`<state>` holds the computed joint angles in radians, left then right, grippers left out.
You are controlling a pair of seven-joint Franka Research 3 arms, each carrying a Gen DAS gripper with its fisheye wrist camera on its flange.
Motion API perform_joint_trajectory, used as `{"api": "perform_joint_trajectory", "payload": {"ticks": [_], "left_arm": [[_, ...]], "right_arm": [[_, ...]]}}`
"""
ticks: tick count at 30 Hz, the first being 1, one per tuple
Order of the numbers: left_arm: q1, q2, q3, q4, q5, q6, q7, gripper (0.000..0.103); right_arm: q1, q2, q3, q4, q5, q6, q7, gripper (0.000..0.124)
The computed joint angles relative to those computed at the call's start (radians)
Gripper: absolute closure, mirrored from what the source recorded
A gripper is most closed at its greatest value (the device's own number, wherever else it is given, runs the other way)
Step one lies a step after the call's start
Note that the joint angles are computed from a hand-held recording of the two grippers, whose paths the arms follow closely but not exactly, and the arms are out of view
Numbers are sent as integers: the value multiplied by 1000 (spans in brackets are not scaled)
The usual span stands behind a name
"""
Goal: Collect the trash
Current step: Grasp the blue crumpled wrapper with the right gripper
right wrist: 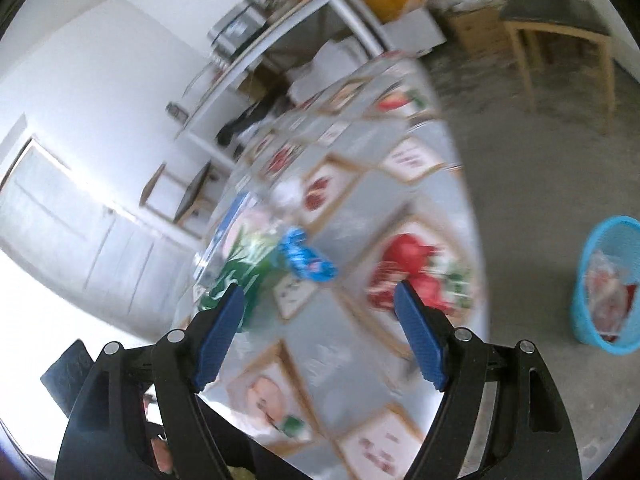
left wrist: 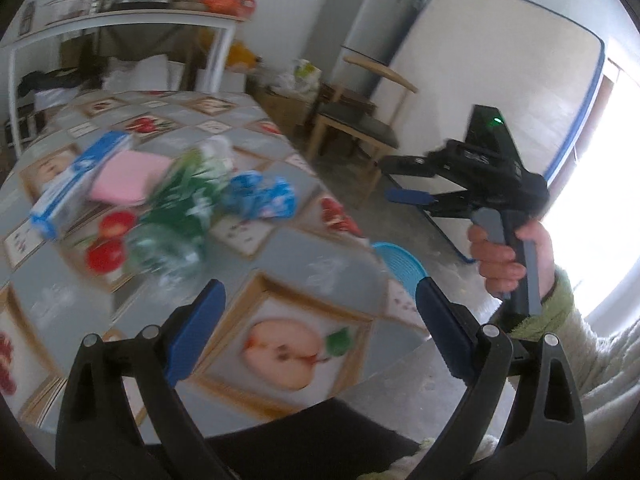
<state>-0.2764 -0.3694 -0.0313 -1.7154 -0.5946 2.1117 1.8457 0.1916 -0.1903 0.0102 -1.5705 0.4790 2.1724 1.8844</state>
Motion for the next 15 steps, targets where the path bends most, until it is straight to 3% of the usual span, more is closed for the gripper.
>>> {"api": "perform_joint_trajectory", "payload": {"ticks": [7,15], "left_arm": [[21,-36,30,-81,-22,91,5,11],[43,2,47,-56,5,136,5,11]], "right_arm": [[57,301,56,367,-239,-149,-14,49],[108,471,39,592,-360,-300,-69,65]]}}
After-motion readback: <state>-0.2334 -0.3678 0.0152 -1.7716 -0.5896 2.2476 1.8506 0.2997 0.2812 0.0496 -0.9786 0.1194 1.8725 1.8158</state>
